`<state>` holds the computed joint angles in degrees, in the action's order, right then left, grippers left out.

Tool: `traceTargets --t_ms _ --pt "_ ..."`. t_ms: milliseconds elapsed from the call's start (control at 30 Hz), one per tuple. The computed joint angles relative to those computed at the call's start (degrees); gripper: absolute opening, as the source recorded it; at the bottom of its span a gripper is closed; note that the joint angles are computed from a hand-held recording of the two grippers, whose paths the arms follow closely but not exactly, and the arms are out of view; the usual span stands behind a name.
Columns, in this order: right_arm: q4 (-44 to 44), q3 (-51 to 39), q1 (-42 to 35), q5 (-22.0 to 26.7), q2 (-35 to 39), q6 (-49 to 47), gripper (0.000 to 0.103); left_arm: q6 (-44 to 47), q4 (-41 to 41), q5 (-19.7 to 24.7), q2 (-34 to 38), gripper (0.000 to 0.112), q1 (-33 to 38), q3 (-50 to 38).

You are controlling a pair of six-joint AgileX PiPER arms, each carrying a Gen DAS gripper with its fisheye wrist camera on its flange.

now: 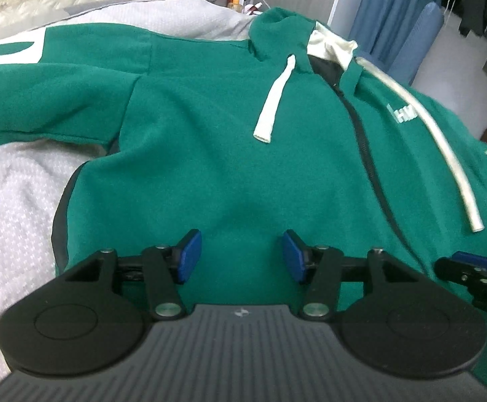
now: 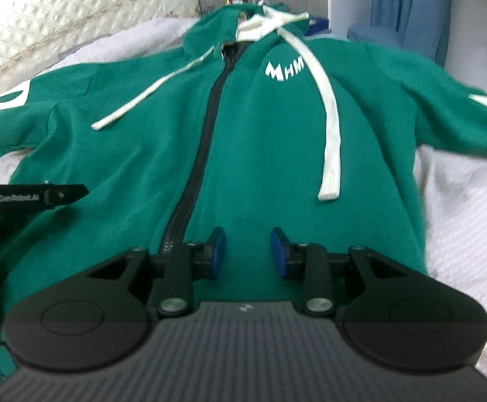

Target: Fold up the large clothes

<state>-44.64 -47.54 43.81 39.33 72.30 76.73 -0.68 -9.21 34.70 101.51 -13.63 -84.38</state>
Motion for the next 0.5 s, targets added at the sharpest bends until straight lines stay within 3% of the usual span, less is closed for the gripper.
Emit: traceTargets --t_ms 67,200,300,367,433,467,500 --pt "2.3 -1.8 -0.2 1.4 -1.5 -4.2 0.034 3.3 -4.8 0.3 -1.0 0.061 1.6 0.6" --pt "3.1 -8.9 -3.6 2.2 -0.9 -15.9 0.051 6.6 -8.8 -1.4 -3.8 0.062 3.2 3.4" --pt "13.0 -19.2 -11.7 -1.0 4.5 -29.0 0.051 8.5 -10.0 -2.1 -4.7 0.062 3.4 4.3" --pt "18.2 -26.4 -16.6 -4.4 9.8 -36.0 0.054 10.6 -11.4 -4.9 -4.9 0.062 3.3 5.3" --pt "22.9 -33.7 -21.6 -8.8 16.8 -41.8 0.081 13.4 -13.5 -5.8 -4.0 0.064 3.4 5.2" --pt "23.9 -38.5 -23.9 -10.8 21.6 -43.4 0.090 14.2 -14.1 -5.2 -3.2 0.064 3.6 4.5" --pt "24.6 -43.3 -25.7 -11.8 26.1 -45.1 0.089 15.2 -15.1 -5.1 -2.5 0.064 3.8 4.4"
